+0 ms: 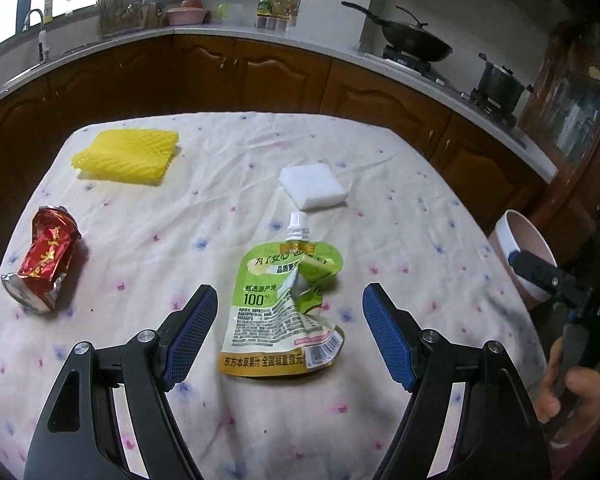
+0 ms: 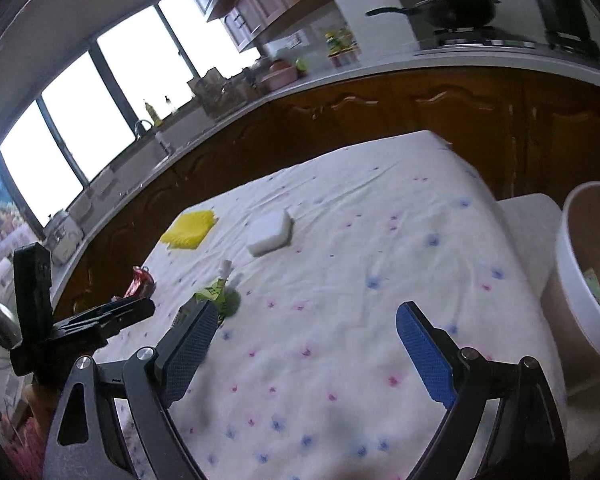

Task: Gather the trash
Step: 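Move both tools back over the table toward the juice pouch and sponge, then grasp the green juice pouch with the left tool while the right tool grasps the white sponge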

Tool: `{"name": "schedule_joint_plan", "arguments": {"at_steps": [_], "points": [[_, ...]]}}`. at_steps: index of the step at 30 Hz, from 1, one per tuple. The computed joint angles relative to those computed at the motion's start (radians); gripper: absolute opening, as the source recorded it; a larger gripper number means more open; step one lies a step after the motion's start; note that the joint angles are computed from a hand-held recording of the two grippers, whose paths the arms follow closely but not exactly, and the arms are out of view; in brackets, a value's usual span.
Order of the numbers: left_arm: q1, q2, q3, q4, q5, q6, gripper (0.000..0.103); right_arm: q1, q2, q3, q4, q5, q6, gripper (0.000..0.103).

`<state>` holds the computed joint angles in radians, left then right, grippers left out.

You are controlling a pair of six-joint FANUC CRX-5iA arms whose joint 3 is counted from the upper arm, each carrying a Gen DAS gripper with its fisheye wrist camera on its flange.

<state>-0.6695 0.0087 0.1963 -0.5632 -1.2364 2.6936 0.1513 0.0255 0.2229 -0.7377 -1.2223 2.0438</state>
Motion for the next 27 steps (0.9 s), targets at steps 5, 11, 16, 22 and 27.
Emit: {"name": "schedule_joint_plan", "arguments": {"at_steps": [5,11,16,22,27], "points": [[0.031,0.006,-0.014,0.040,0.026,-0.044,0.063,0.075,0.027,0.030,0.042,0.009,-0.010,0.092],[0.076,0.007,-0.044,0.103,0.085,-0.100,0.045,0.137,0.071,0.067,0.067,0.018,-0.021,0.089],[0.098,0.028,-0.049,0.157,0.109,-0.177,0.009,0.184,0.119,0.105,0.096,0.027,-0.049,0.080],[0.079,-0.018,-0.076,0.084,0.102,-0.106,0.004,0.242,0.171,0.147,0.131,0.044,-0.069,0.078],[0.071,-0.064,-0.091,0.025,0.072,-0.038,0.004,0.292,0.207,0.165,0.177,0.069,-0.081,0.078]]}}
